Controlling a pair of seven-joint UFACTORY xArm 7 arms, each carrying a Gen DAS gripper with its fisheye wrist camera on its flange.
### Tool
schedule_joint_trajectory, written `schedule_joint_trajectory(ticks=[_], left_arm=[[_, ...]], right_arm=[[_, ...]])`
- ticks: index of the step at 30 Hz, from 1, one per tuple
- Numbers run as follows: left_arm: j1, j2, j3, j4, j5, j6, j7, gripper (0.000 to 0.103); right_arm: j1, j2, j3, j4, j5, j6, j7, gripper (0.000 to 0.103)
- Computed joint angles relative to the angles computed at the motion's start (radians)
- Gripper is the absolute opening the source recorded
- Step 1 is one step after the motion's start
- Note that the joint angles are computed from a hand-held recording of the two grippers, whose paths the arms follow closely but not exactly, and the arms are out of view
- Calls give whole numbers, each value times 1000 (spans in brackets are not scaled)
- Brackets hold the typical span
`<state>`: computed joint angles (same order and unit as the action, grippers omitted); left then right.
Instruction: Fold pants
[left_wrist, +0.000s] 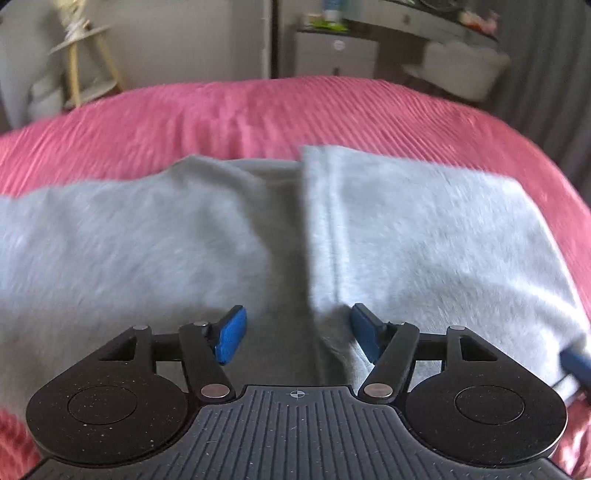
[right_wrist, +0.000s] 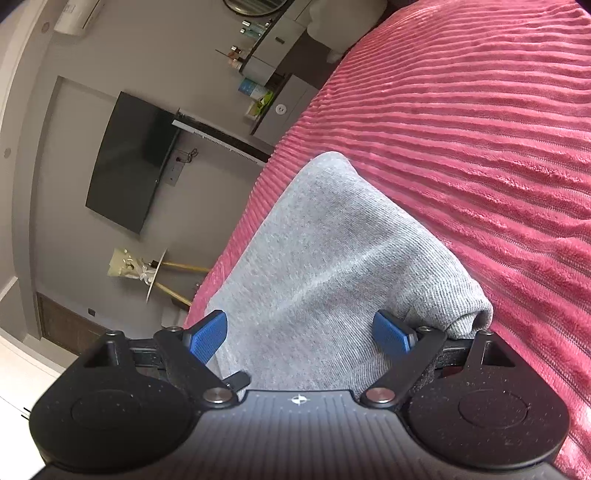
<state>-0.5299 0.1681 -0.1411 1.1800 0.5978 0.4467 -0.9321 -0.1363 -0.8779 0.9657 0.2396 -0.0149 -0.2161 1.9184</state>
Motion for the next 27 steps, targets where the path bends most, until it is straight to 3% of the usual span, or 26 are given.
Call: schedule_joint_trajectory(ticks=[4, 6, 9, 12, 16, 18, 22, 27], left_arm=[[18, -117, 6, -112, 73, 10, -111, 67], [51, -193, -11, -201, 41, -11, -132, 69], [99, -303, -16, -353, -62, -111, -126, 72], [143, -405, -31, -465, -122, -172, -190, 76], [247, -510, -83, -579, -180, -319, -332, 86], [232, -536, -63, -614, -249, -355, -320, 86], [161, -554, -3, -634, -389, -336, -253, 86], [111, -605, 31, -709, -510, -431, -203, 87]], right_arm=[[-3, 11, -3, 10, -8, 8, -9, 87], [2, 16, -11, 22, -20, 33, -26, 87], [11, 29, -27, 37, -41, 62, -51, 89], [25, 47, -50, 56, -65, 94, -81, 91], [46, 63, -74, 85, -90, 151, -112, 95], [61, 72, -88, 106, -111, 193, -132, 96], [92, 68, -111, 120, -135, 245, -135, 96], [165, -16, -139, 91, -125, 300, -63, 95]])
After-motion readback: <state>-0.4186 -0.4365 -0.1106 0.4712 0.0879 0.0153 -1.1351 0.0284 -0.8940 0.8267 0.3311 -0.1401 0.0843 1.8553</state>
